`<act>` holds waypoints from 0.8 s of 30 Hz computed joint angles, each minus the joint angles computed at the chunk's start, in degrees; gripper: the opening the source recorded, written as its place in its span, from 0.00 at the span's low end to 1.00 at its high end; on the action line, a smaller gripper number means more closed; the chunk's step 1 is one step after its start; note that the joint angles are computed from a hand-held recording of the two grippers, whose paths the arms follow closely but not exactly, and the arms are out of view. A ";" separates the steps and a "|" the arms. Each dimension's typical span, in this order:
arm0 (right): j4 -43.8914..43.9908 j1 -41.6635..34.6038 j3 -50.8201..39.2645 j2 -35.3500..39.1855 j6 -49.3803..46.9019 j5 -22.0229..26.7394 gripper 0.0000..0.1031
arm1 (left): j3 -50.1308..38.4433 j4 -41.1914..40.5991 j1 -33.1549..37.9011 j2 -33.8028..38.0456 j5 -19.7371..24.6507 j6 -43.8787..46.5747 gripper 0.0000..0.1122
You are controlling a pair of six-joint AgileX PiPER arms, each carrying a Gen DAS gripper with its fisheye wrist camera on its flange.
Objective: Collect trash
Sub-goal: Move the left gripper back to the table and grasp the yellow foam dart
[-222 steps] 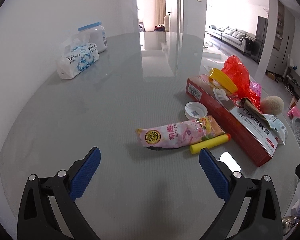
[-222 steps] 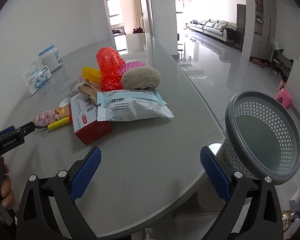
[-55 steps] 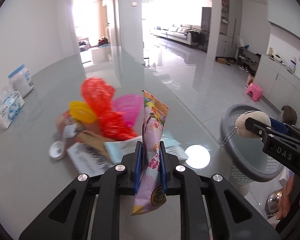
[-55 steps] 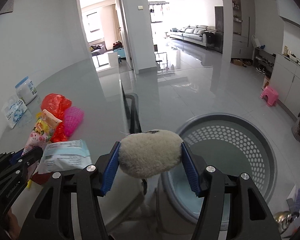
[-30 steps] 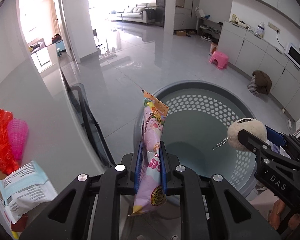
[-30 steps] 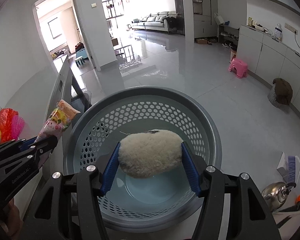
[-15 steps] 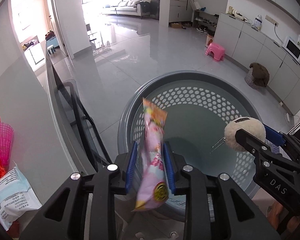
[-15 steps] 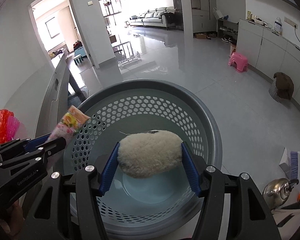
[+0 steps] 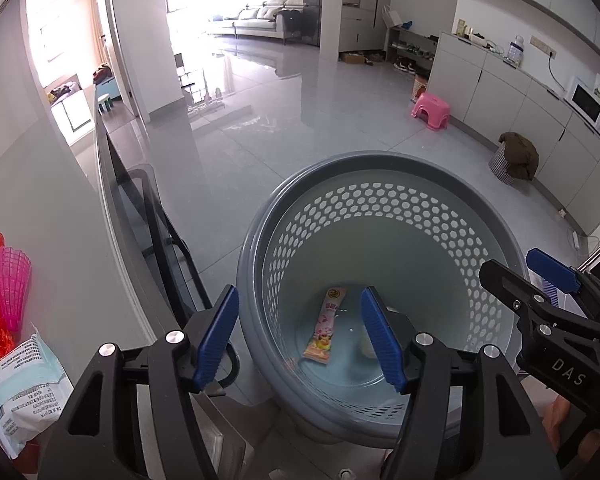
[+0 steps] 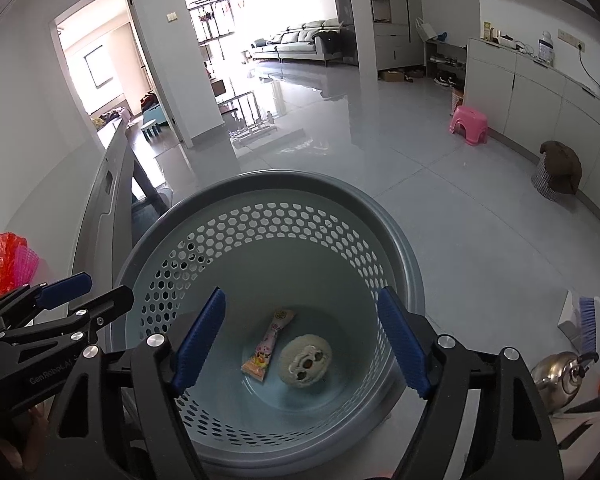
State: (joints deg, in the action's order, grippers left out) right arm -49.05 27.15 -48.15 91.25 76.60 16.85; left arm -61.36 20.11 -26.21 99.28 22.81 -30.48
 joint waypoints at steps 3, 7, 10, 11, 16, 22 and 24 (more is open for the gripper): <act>-0.72 -0.23 0.77 -0.61 1.08 -0.45 0.73 | 0.04 -0.09 0.04 -0.04 -0.07 0.10 0.56; -0.40 -0.19 1.43 -1.54 1.13 -0.40 0.73 | 0.79 0.47 -0.07 -0.62 -0.34 -0.63 0.56; -0.80 0.25 1.91 -2.47 2.16 -0.20 0.73 | 1.35 1.23 -0.25 -1.25 -0.35 -1.56 0.56; -0.93 0.28 2.27 -2.85 2.30 -0.18 0.73 | 1.48 1.23 -0.25 -1.56 -0.25 -1.62 0.56; -2.34 1.81 3.50 -4.99 4.75 0.95 0.73 | 3.85 3.21 -0.82 -4.60 -0.08 -4.24 0.57; -4.91 4.71 5.42 -8.06 9.14 3.41 0.73 | 7.70 10.07 -1.42 -9.09 -0.08 -11.09 0.67; -4.96 5.85 5.94 -9.14 10.10 4.48 0.73 | 8.60 10.72 -1.51 -10.36 0.30 -11.72 0.67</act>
State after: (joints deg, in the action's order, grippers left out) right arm -54.01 33.00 -42.21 82.11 86.69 21.33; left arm -52.76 30.83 -27.73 88.92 23.11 -42.19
